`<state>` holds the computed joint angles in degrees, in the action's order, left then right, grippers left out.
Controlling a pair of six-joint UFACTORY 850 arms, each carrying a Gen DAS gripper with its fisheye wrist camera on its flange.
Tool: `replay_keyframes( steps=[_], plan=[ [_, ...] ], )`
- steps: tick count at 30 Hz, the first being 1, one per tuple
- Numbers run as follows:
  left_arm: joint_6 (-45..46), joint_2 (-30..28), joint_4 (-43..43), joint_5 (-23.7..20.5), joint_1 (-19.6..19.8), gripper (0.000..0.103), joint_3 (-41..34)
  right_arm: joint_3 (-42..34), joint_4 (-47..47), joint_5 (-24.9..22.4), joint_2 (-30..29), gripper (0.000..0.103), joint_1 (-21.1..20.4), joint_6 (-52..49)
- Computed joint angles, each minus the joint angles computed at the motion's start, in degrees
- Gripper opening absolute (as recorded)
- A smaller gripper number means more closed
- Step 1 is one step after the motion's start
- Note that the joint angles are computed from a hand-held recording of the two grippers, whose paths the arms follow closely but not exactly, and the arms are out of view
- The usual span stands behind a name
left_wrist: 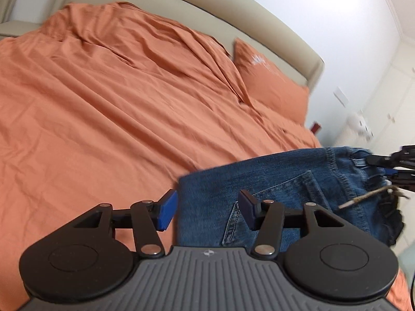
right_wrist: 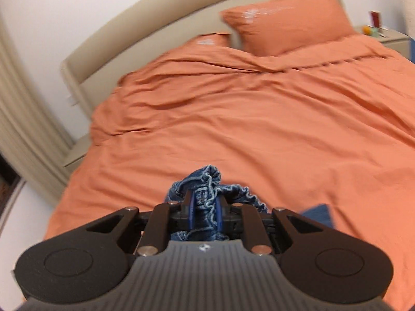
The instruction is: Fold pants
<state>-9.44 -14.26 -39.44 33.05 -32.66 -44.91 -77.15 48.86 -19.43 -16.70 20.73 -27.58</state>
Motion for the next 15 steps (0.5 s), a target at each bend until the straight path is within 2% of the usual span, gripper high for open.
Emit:
replay_keyframes(
  steps=[6, 9, 12, 15],
  plan=[
    [2.0, -4.7, 3.9, -5.0, -0.4, 0.062, -4.1, 3.9, 1.0, 2.1, -3.4, 0.011, -4.6, 0.4],
    [5.1, -7.4, 3.5, -7.9, -0.4, 0.061, -6.5, 5.5, 9.8, 2.9, -5.4, 0.011, -6.2, -8.8],
    [12.3, -10.3, -2.0, -10.8, -0.2, 0.060, -9.1, 5.9, 18.0, 3.2, -7.9, 0.011, -7.2, -17.0],
    [9.4, -11.9, 1.0, -12.2, 0.7, 0.062, -10.0, 5.6, 22.0, 2.6, -10.0, 0.010, -8.2, -20.3]
  ],
)
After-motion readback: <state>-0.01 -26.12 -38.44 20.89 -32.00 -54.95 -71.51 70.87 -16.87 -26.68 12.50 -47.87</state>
